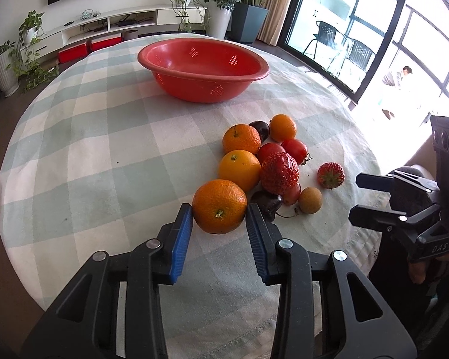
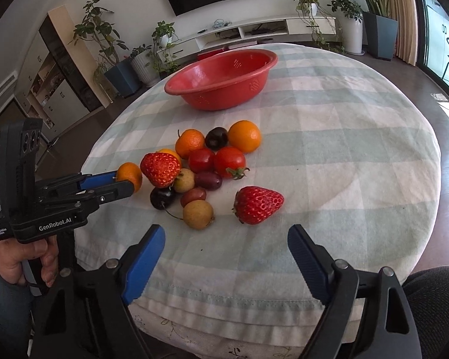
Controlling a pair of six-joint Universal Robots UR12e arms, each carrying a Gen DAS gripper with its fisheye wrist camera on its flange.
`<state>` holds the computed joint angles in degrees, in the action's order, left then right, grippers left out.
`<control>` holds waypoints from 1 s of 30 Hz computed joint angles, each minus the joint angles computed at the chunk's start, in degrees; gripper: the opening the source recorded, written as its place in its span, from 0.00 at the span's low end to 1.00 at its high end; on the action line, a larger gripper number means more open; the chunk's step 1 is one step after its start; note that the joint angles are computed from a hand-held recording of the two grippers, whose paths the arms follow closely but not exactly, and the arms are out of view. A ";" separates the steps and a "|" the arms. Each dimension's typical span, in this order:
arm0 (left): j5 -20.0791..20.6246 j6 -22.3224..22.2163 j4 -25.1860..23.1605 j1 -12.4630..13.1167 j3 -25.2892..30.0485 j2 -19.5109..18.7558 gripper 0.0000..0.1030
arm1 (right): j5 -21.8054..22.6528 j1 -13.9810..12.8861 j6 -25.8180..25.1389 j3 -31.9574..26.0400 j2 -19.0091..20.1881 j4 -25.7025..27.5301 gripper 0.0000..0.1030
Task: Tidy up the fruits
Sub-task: 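Grasp an orange with the left tool while the right tool grasps a tangerine, then grasp the large strawberry with the right tool while the left tool holds the orange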
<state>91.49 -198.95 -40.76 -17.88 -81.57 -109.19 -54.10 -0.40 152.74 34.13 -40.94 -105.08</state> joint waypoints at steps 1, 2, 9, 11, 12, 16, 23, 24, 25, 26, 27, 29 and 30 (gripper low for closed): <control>0.17 -1.06 0.82 0.04 -0.57 0.36 0.33 | 0.04 0.18 -0.89 -0.02 -0.01 0.22 0.81; 0.23 -2.12 1.66 0.12 -1.17 0.73 0.33 | 0.07 0.36 -1.93 -0.39 0.12 0.90 0.77; 0.63 -6.20 6.13 0.30 -4.07 2.34 0.33 | 0.67 1.47 -6.02 -4.63 2.23 5.25 0.64; 0.79 -6.25 6.75 0.26 -4.31 2.42 0.33 | -0.59 1.98 -7.28 -5.86 2.82 6.17 0.57; 0.62 -6.41 7.09 0.30 -4.49 2.48 0.33 | -0.99 2.17 -7.73 -6.68 3.22 7.04 0.56; 0.27 -6.86 7.82 0.37 -4.79 2.57 0.33 | -2.66 2.65 -8.41 -5.86 2.92 5.52 0.55; 0.29 -6.76 8.64 0.30 -4.99 2.57 0.33 | -3.84 2.41 -7.84 -8.92 3.86 10.78 0.52; 0.30 -6.77 8.79 0.30 -5.05 2.58 0.33 | -3.64 2.20 -7.25 -8.71 3.66 10.99 0.52; 0.30 -6.81 8.91 0.30 -5.07 2.58 0.33 | -3.49 2.02 -6.39 -8.38 3.43 10.69 0.52; 0.28 -6.87 9.03 0.30 -5.10 2.59 0.33 | -3.17 1.86 -5.65 -8.05 3.21 10.08 0.52; 0.25 -6.91 9.12 0.31 -5.11 2.59 0.33 | -2.87 1.73 -5.11 -7.62 2.94 9.32 0.52; 0.27 -6.88 9.14 0.26 -5.05 2.52 0.33 | -2.45 1.49 -4.20 -7.34 2.69 8.02 0.52; 0.25 -6.82 9.13 0.28 -5.00 2.49 0.34 | -2.24 1.40 -3.74 -6.85 2.42 7.03 0.52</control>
